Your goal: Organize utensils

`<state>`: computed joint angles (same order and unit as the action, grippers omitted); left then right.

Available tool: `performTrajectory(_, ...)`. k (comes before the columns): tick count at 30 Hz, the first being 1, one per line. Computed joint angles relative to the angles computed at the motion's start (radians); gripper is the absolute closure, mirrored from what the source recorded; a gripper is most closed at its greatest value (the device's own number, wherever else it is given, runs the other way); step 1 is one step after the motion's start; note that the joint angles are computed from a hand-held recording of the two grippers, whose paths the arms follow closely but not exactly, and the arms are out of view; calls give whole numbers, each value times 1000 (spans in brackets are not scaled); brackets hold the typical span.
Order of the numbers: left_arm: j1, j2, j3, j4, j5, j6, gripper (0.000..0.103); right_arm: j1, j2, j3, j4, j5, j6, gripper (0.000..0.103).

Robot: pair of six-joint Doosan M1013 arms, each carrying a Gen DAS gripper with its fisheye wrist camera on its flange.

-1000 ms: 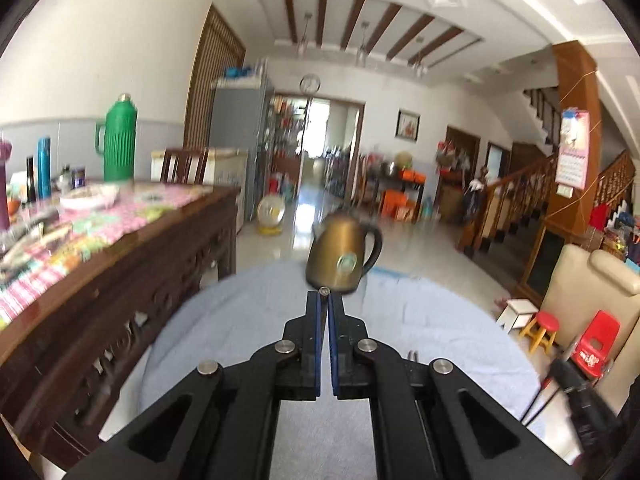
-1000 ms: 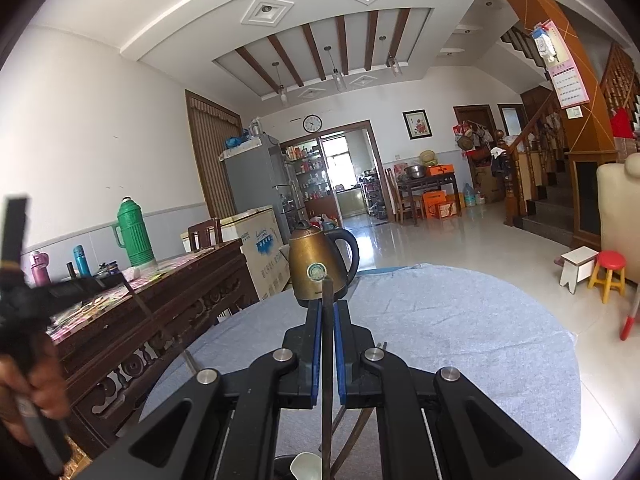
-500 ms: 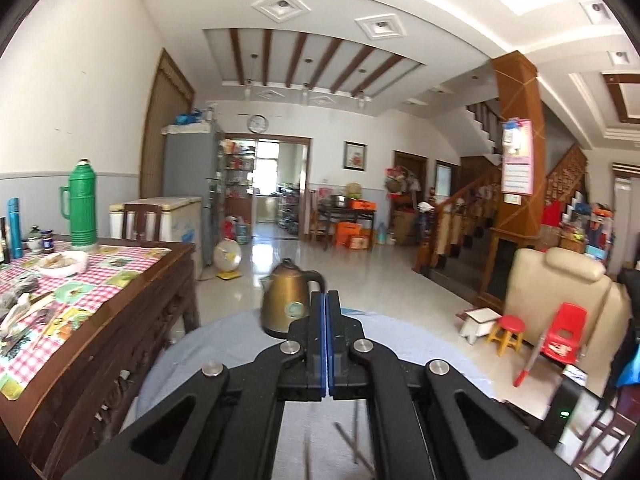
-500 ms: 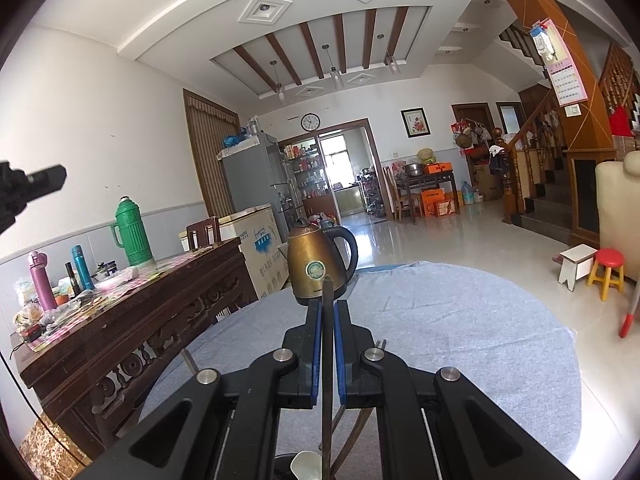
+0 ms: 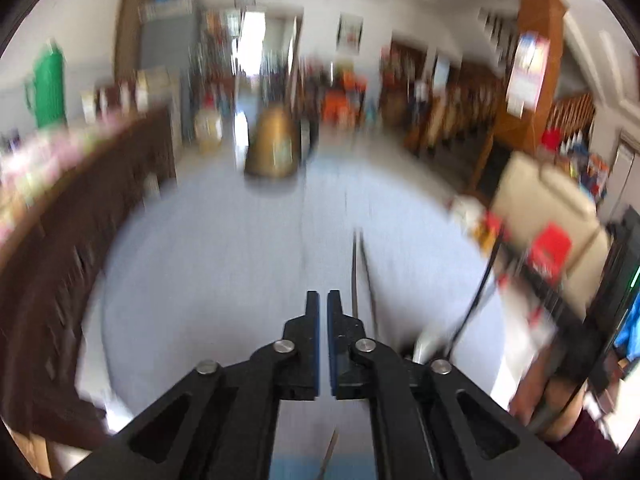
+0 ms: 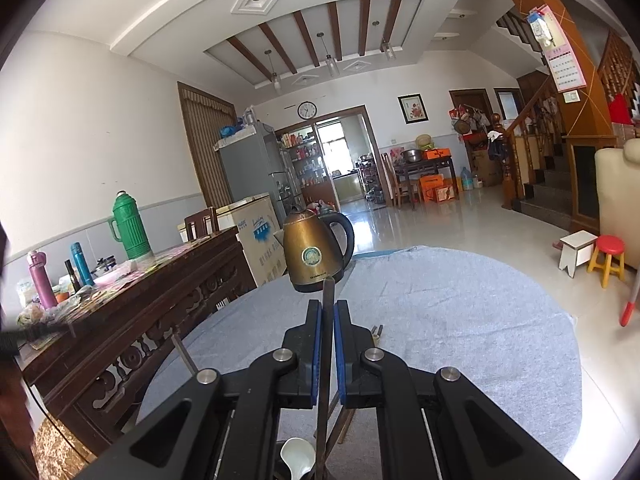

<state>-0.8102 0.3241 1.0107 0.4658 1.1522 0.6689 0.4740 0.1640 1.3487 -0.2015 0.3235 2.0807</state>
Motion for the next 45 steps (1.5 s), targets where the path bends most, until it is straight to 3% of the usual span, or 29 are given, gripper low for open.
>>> performTrajectory(3,23,1,79,-181,28,43,88,1,4,-1,29,4,-14,96)
performTrajectory(4,25,-3,105,-206,16,37,87,2,7,-5,36,11,-21,96)
performTrajectory(5,24,-23,172,-251,-48,31,86,1,8,-4,44,13,-30,96)
performTrajectory(7,3,-51,265,-222,-140,-8,86,0,9,-3,47,12,-34,96)
performTrajectory(10,-11,-70,315,-180,-177,-84,86,-1,12,-3,59,13,-43,96)
performTrajectory(15,-24,-76,256,-29,-193,-98,86,-6,13,-1,107,9,-82,96)
performTrajectory(19,-12,-47,179,2,-177,-31,81,-8,12,1,113,11,-87,96)
performTrajectory(22,22,-38,150,-38,-163,34,79,-12,9,4,153,22,-135,96)
performTrajectory(28,141,58,33,-205,-83,144,79,-28,11,2,340,48,-317,95)
performTrajectory(31,160,80,11,-213,-57,136,79,-37,15,0,409,61,-381,95)
performTrajectory(34,157,73,21,-213,-116,106,79,-42,17,-2,415,68,-390,95)
performTrajectory(38,144,58,49,-191,-142,58,79,-63,15,-4,529,85,-450,94)
performTrajectory(42,123,38,69,-161,-149,13,78,-81,-14,31,640,22,-522,94)
performTrajectory(43,115,31,75,-144,-153,-4,76,-83,-22,40,646,1,-523,93)
performTrajectory(45,98,15,87,-97,-162,-54,58,-88,-41,59,655,-50,-520,85)
